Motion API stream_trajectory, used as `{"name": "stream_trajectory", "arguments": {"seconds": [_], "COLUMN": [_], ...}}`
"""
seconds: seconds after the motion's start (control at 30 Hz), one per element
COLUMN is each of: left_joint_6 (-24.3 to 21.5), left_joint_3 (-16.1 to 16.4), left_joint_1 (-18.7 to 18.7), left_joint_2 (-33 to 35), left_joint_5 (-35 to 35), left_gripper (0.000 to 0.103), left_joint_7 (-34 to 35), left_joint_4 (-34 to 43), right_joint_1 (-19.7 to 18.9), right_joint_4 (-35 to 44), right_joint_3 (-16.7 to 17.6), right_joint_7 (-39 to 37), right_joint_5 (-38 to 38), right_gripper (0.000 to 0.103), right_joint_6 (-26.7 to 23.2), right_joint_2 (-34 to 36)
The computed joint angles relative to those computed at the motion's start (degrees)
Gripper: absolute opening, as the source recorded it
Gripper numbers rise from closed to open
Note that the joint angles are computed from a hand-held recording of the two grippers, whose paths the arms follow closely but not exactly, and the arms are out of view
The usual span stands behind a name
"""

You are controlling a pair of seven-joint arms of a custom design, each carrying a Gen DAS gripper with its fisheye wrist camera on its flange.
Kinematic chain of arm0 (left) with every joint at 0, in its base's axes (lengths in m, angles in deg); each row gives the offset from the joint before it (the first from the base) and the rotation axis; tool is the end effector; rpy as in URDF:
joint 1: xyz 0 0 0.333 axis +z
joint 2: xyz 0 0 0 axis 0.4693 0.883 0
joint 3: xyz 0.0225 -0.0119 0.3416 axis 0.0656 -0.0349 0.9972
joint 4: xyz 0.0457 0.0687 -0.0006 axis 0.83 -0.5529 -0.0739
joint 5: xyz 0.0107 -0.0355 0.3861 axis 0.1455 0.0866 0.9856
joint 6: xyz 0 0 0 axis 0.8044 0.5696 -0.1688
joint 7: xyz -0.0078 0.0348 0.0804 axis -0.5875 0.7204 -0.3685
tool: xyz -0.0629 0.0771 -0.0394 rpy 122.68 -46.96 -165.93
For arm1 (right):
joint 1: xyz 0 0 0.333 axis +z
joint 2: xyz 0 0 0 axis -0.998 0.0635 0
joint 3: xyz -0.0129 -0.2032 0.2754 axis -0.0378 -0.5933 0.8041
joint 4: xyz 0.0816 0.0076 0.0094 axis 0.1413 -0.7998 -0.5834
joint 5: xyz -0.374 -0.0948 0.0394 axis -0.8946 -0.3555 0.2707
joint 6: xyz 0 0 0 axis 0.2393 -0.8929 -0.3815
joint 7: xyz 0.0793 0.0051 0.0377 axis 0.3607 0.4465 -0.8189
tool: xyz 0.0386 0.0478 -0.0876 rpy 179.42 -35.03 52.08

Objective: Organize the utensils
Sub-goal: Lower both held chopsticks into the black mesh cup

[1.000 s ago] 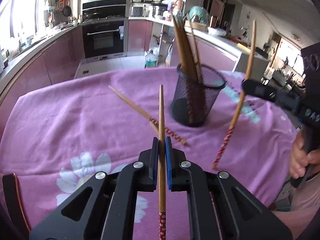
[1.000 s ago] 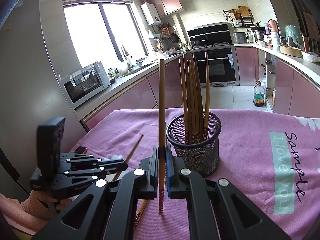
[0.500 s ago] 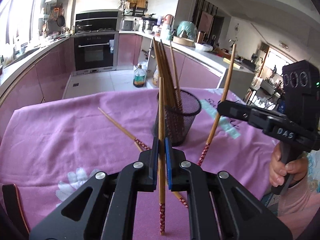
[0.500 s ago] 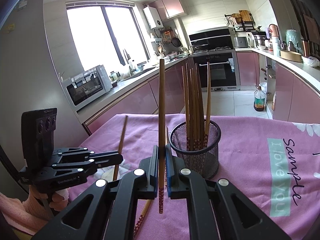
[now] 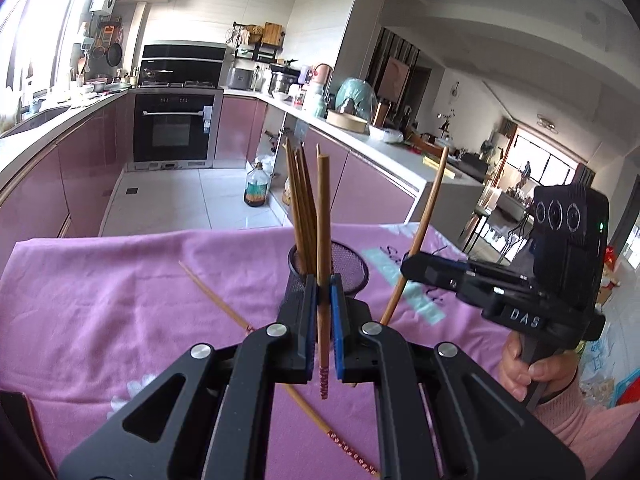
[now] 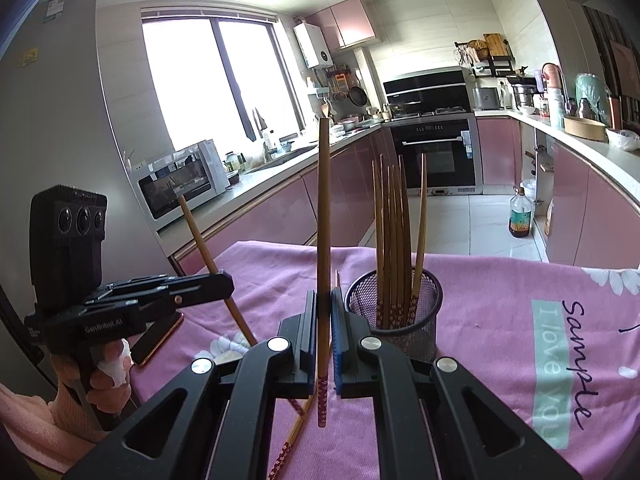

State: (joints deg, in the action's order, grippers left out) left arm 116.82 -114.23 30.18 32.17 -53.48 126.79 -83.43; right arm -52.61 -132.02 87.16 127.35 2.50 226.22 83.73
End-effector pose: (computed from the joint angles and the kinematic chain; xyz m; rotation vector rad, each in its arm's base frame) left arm 0.6949 -0.2778 0.4522 -1.4597 1.9565 -1.3652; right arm 0.6537 0.4887 0.4375 -1.7054 1.1058 -0.3335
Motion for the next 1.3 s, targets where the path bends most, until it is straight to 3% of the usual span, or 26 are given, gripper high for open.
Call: {"name": "stream_trajectory", "arguments": {"seconds": [0.2,0.43,0.83,1.3], "left_joint_6": [-0.5,-1.5,-2.9,-6.5], "left_joint_3": [-3.0,-2.6,0.9,6.9], "left_joint_1": [1.5,-0.1,-4.9,-10.6], "left_joint_2": [1.9,3.3,5.4,6.4], "left_joint_5": [0.0,-1.0,-2.1,-4.9], "left_gripper": [0.007,0.007,0.007,0.007], "left_joint_7": [1.3,2.6,4.5,4.3], "left_joint_4": [3.1,7.8,16.8,21.0], "right_joint_1": [0.4,1.3,3.0,2.5], "right_joint_4": [0.9,2.6,8.4,23.0], "right_joint_3": [-0.9,-3.1,-7.8,-9.9], "right_joint_7": [0.2,0.5,3.1,9.0], "right_joint_5": [-0.4,-1.2,-2.9,-6.8], "right_gripper": [0.005,0.005,0.005,0.005], "right_joint_6": [0.2,0.8,0.5,-8.2], "right_joint_2": [0.0,-0.4,1.2,9.6]}}
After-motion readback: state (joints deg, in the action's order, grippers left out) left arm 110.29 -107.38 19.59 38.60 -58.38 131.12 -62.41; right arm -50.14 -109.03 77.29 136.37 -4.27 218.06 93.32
